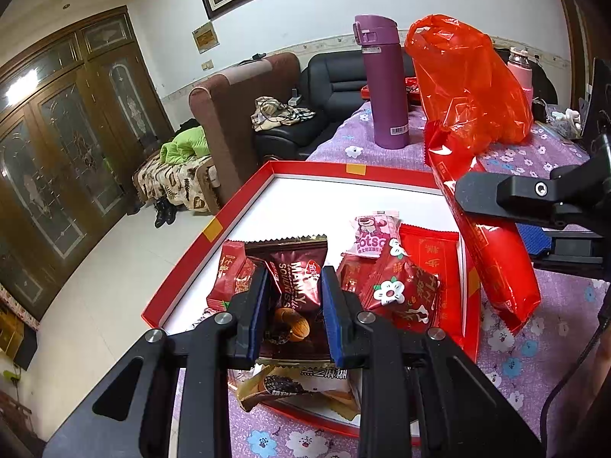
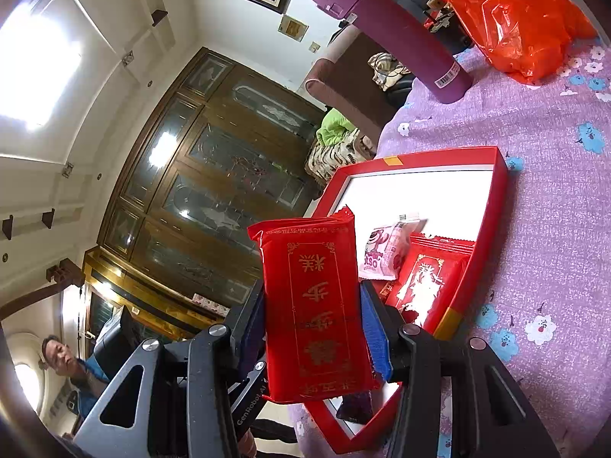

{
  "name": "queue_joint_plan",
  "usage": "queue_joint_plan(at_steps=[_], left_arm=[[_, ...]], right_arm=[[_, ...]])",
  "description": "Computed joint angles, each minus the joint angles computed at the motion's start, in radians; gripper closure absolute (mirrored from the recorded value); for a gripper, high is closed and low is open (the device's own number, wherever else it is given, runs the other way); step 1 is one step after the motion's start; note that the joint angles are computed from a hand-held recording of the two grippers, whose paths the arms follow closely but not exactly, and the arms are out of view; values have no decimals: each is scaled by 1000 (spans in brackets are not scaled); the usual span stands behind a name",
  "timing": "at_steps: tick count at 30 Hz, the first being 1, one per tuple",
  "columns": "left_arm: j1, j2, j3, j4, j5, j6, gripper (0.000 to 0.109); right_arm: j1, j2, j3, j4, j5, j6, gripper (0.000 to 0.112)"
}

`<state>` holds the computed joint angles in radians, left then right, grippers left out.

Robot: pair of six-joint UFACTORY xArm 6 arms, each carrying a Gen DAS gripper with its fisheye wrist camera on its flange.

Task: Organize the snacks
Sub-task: 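Lower both snacks into the box and open both grippers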

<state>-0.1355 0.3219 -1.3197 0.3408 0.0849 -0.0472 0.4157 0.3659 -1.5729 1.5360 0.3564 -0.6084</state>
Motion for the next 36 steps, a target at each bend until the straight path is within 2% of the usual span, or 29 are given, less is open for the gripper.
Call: queue_joint_plan(at_steps=[8,18,28,31,33,34,36], left_arm=[[-4,4,-5,-30,13,24,84],[-5,9,-8,-40,22,36,84],[11,22,-32,90,41,-112,82],[15,25,-40,122,53,-154,79],[17,28,-50,146,62,-183,71],[20,28,-51,162,61,-203,63],[31,26,-55,249,54,-293,56]], right_arm=[[2,2,3,-11,-1,9,65],[8,18,-8,-108,-8,96,64],[20,35,-17,-253,-44,201,63],[20,42,-25,-271,-35,207,59],[22,44,-26,-303,-40,230,56],[24,38,-18,-308,-50,230,56],[27,30,-11,-281,-69,207,56]])
